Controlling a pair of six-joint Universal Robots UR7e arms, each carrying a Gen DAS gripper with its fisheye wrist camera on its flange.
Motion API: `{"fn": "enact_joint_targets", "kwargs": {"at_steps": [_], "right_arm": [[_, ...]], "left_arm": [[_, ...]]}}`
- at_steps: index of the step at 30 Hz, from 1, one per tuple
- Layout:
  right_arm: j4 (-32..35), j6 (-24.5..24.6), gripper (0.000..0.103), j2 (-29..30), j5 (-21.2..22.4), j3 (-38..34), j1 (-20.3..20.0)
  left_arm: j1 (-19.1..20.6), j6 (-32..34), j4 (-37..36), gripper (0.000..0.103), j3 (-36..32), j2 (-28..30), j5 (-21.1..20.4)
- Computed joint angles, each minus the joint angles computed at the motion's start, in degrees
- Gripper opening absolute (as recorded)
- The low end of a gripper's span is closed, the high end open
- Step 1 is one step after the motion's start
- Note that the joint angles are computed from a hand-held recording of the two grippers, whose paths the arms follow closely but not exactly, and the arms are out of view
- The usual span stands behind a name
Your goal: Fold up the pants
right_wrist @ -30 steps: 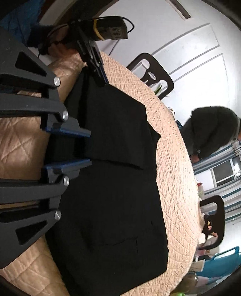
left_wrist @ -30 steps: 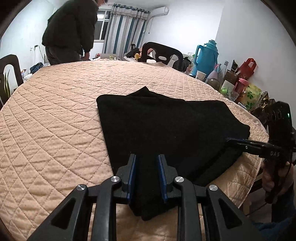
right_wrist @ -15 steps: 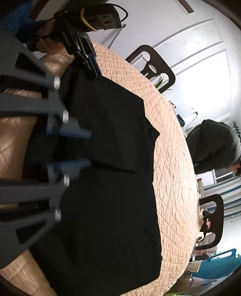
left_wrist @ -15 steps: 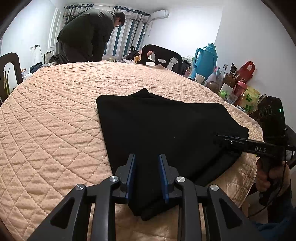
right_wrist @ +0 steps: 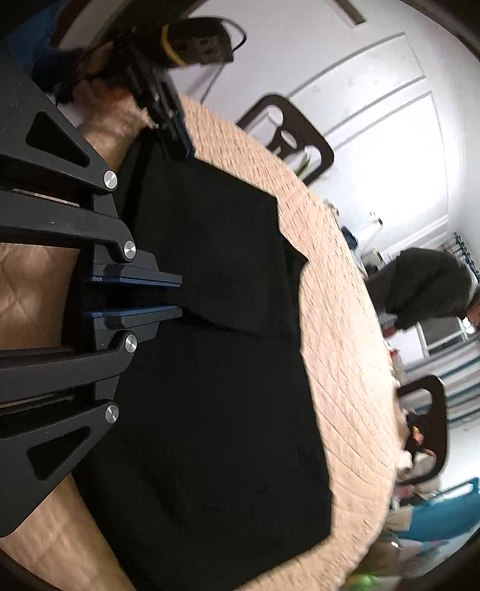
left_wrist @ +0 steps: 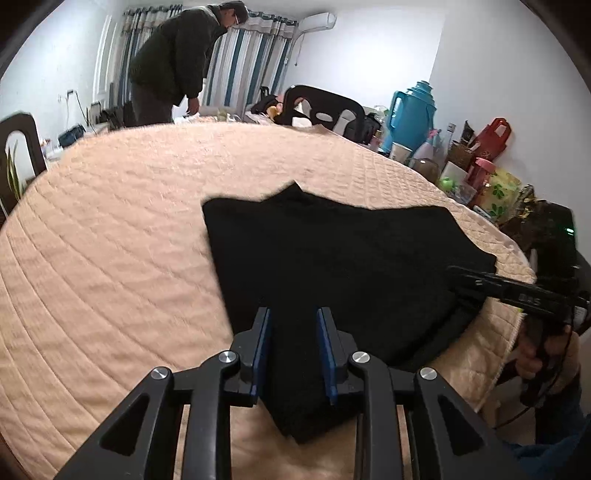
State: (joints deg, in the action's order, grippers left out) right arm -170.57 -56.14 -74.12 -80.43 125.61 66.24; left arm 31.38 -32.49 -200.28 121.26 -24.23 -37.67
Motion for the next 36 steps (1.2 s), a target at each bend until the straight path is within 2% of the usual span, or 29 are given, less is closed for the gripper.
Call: {"fn": "enact_joint_targets", "kwargs": {"at_steps": [3, 6, 9, 11, 12, 14, 16, 19, 21, 23, 26, 28, 36], "right_arm": [[-0.3, 0.7, 0.01, 0.0, 1.9, -0.7, 0.2], [0.6, 0.9, 0.01, 1.5, 2.0, -2.2, 2.0], [3.7, 1.8, 0.01, 4.5, -1.1, -5.1, 4.7], [5.6, 4.4, 0.01, 7.6, -6.9, -8.4, 6.6], [5.4, 6.3, 0.01, 8.8, -8.5, -9.6, 6.9], [5.4, 7.6, 0.01, 8.8, -8.0, -10.4, 7.3], [2.0, 7.2, 0.01, 8.9, -7.8, -10.2, 8.2], [2.5, 8.3, 0.01, 10.1, -8.5, -11.9, 9.6], [2.0, 8.6, 0.012, 12.7, -11.5, -13.8, 10.8], [4.3, 11.7, 0.013, 14.8, -14.9, -16.3, 11.3], [4.5, 12.5, 0.013, 14.4, -13.3, -16.1, 10.6], [4.2, 11.4, 0.013, 12.8, -11.4, -14.5, 9.8], [-3.6, -1.4, 0.013, 5.8, -5.3, -3.1, 5.0]], "left_arm": [[2.0, 2.3, 2.1, 0.028, -2.7, -0.9, 1.5], [4.8, 2.6, 6.2, 0.028, -6.2, -1.5, 1.6], [7.5, 0.5, 12.6, 0.028, -9.5, -2.0, 1.7], [8.8, -0.5, 15.8, 0.028, -10.8, -2.2, 0.3], [8.9, -0.9, 16.3, 0.028, -10.8, -2.3, 0.3], [8.3, 0.2, 15.6, 0.028, -10.8, -2.2, 1.2], [8.1, 0.8, 14.8, 0.028, -11.1, -2.2, 1.9], [9.2, 2.7, 15.1, 0.028, -13.5, -1.4, 2.7], [10.8, 1.4, 17.9, 0.028, -15.1, -1.1, 1.2], [10.7, 2.6, 17.7, 0.031, -15.9, -0.4, 2.5], [10.2, 2.2, 17.7, 0.032, -15.4, -0.4, 2.6], [9.2, 1.4, 17.3, 0.032, -14.2, -0.8, 2.8], [3.2, -0.7, 9.5, 0.032, -6.8, -0.2, 1.4]]}}
